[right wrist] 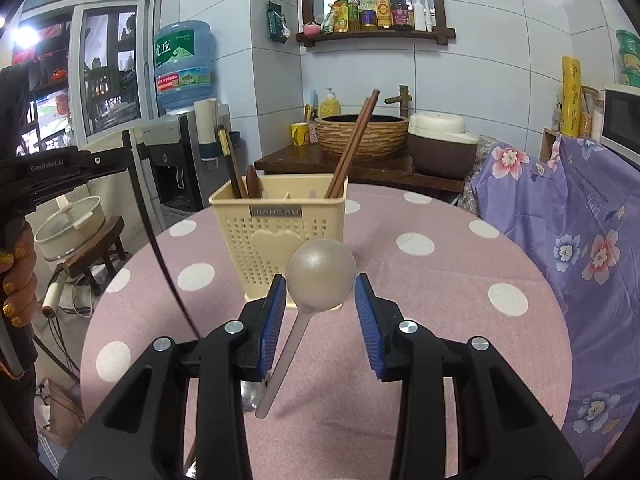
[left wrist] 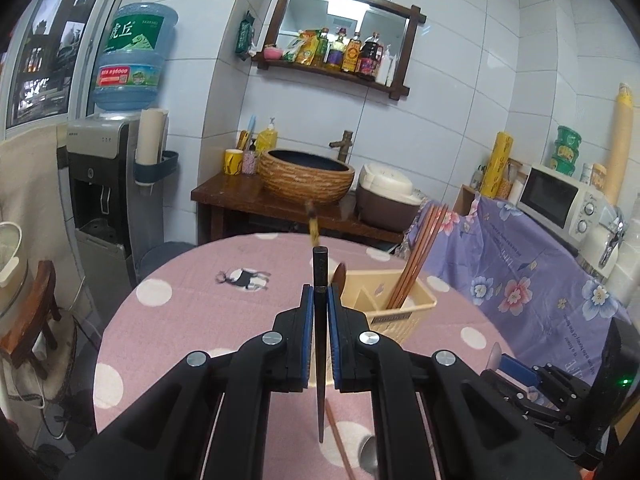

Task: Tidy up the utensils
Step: 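Lift the chopstick and plastic spoon and lower them into the beige basket, then open both tools to release the chopstick and spoon into the basket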

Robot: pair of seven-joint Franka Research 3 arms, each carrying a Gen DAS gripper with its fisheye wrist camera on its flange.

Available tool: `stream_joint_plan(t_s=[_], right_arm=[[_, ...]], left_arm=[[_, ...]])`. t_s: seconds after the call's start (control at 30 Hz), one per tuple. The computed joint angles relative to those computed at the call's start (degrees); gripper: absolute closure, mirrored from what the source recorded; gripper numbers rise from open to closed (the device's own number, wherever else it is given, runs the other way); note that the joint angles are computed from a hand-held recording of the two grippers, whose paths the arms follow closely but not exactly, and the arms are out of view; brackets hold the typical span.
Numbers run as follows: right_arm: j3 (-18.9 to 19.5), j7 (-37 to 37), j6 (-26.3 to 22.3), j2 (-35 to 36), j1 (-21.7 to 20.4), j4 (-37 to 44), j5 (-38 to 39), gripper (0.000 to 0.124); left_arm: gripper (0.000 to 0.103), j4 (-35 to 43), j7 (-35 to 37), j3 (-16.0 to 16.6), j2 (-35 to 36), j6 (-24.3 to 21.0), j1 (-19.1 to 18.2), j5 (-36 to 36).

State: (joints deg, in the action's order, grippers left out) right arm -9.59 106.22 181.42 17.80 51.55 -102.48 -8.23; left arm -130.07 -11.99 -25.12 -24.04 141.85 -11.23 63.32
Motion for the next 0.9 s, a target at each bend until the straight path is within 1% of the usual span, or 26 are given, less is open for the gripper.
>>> stream_joint_plan(t_s=[0.1,0.2,0.27,0.33,0.4,0.47,0.5,0.53,0.57,0.63,0.7,0.73,0.77,0.8,0.83,0.87,0.9], right_arm=[[1.68,-1.86,-1.25,1.13,-1.79,4.47,0.3,0.087],[1.74,-2.5,-3.6,3.49,-2.31,11.58,-0.37,0.087],[1.84,-2.26,-5.82,5.71,-2.82,17.68,-0.85,0.087],[1.45,-1.41,-7.76,8.49,-3.02,24.26,-1.71,0.087],[0.66,-0.02,-10.01,11.91,-3.03,31.58,-2.73,0.087],[-0.35,2.02,-12.17,15.7,-2.99,38.66,-3.62,0.087],[-0.49,2.77,-14.0,18.23,-3.26,43.15,-3.83,0.087],[-0.33,3.22,-15.2,19.88,-3.59,46.01,-4.09,0.087],[-1.16,4.44,-16.31,22.13,-3.44,49.36,-4.87,0.087],[-3.03,6.9,-17.73,25.41,-2.88,53.48,-7.0,0.087],[-3.87,8.58,-18.48,27.41,-2.57,54.84,-8.92,0.087],[-4.98,10.03,-18.36,27.98,-1.98,54.43,-10.34,0.087],[-6.93,12.47,-17.34,28.01,-0.97,53.09,-12.3,0.087],[-10.62,16.8,-15.29,28.03,0.91,51.06,-15.27,0.087],[-12.44,19.29,-14.04,28.05,1.94,49.65,-17.29,0.087],[-12.45,19.89,-13.37,28.15,2.1,48.57,-18.41,0.087],[-11.7,19.62,-13.05,28.07,1.81,47.75,-18.91,0.087]], left_arm=[[0.095,2.85,1.7,0.41,0.46,0.74,0.46,0.99],[0.095,6.81,4.66,0.97,1.8,2.17,0.89,1.29],[0.095,10.29,6.73,0.95,3.19,1.96,1.42,1.59],[0.095,13.54,7.45,0.63,4.57,1.05,2.11,2.58],[0.095,17.06,7.49,0.13,6.5,-0.99,2.76,4.46],[0.095,20.32,7.51,0.42,8.92,-2.45,2.73,5.59],[0.095,21.15,7.09,0.58,9.81,-3.18,2.54,6.49],[0.095,21.68,6.62,0.75,10.5,-4.12,2.22,7.29],[0.095,22.14,6.26,0.95,11.36,-5.06,1.82,7.98],[0.095,21.73,5.26,1.78,12.33,-5.92,0.89,9.0],[0.095,20.62,4.6,2.91,13.01,-5.54,-0.02,9.01],[0.095,19.96,4.05,3.22,13.51,-5.7,-0.42,9.21],[0.095,19.24,3.15,3.37,13.93,-6.19,-0.83,9.75],[0.095,18.65,2.42,3.61,14.1,-6.53,-1.22,10.27],[0.095,17.9,1.12,3.56,14.42,-7.27,-1.63,11.26],[0.095,17.27,0.37,3.57,14.77,-7.9,-2.12,12.05],[0.095,16.91,0.22,3.82,15.05,-8.0,-2.58,12.42]])
